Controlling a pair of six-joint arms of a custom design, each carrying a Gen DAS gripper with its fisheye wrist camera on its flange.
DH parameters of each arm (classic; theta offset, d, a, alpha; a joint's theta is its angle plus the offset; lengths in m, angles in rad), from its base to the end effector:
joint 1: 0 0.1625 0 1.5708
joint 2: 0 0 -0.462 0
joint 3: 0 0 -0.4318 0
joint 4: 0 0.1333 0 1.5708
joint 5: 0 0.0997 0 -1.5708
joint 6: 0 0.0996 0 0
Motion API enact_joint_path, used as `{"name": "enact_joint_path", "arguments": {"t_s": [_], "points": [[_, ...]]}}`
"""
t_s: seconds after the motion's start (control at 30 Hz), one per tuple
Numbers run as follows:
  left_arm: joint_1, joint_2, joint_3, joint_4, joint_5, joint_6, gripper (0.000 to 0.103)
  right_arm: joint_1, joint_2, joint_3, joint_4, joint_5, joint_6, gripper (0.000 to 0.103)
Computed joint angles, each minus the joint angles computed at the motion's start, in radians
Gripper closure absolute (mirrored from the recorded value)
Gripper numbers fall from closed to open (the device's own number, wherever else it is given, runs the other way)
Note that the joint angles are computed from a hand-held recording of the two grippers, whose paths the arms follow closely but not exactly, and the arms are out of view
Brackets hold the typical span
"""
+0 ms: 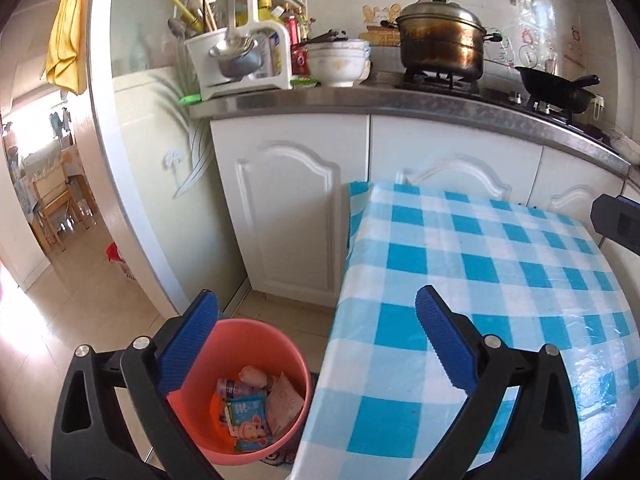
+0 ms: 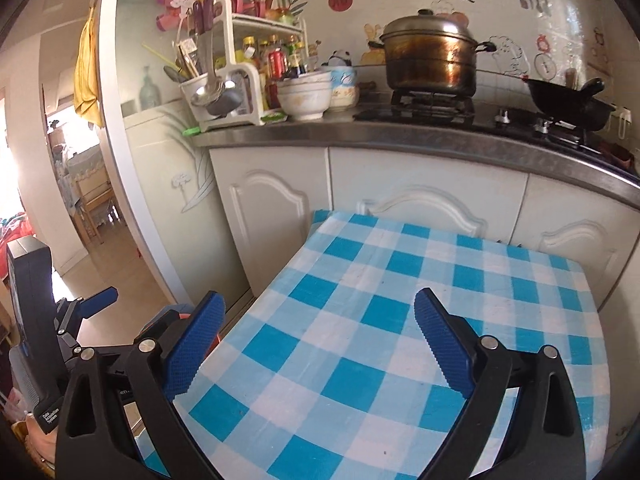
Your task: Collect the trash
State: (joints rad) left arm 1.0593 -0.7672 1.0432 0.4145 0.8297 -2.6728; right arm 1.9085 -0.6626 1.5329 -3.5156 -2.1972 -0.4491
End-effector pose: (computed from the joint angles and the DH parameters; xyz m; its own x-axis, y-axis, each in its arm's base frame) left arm -0.1879 -0.7445 0.2419 -0.6603 0.1682 -0.7319 0.6839 0.5374 -0.4935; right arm 0.3228 -0.6932 0.1658 -0.7740 0.0013 0.6332 -0.5481 0.4994 -0.6710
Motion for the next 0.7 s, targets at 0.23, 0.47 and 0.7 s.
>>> {"name": "enact_joint_path", "arguments": {"t_s": [0.23, 0.47, 0.7], "points": [[-0.072, -0.060, 0.103, -0.111, 0.034, 0.048, 0.004, 0.039, -0.054, 0.088, -0.268, -0.044, -0.122, 0.008], [-0.139, -0.119, 0.198, -0.231, 0.071, 0.074, 0.004, 0.081, -0.096, 0.147, -0.497, -0.088, -0.241, 0.007], [-0.192, -0.178, 0.281, -0.342, 0.127, 0.100, 0.004, 0.121, -0.125, 0.184, -0.708, -0.116, -0.360, 0.006]]}}
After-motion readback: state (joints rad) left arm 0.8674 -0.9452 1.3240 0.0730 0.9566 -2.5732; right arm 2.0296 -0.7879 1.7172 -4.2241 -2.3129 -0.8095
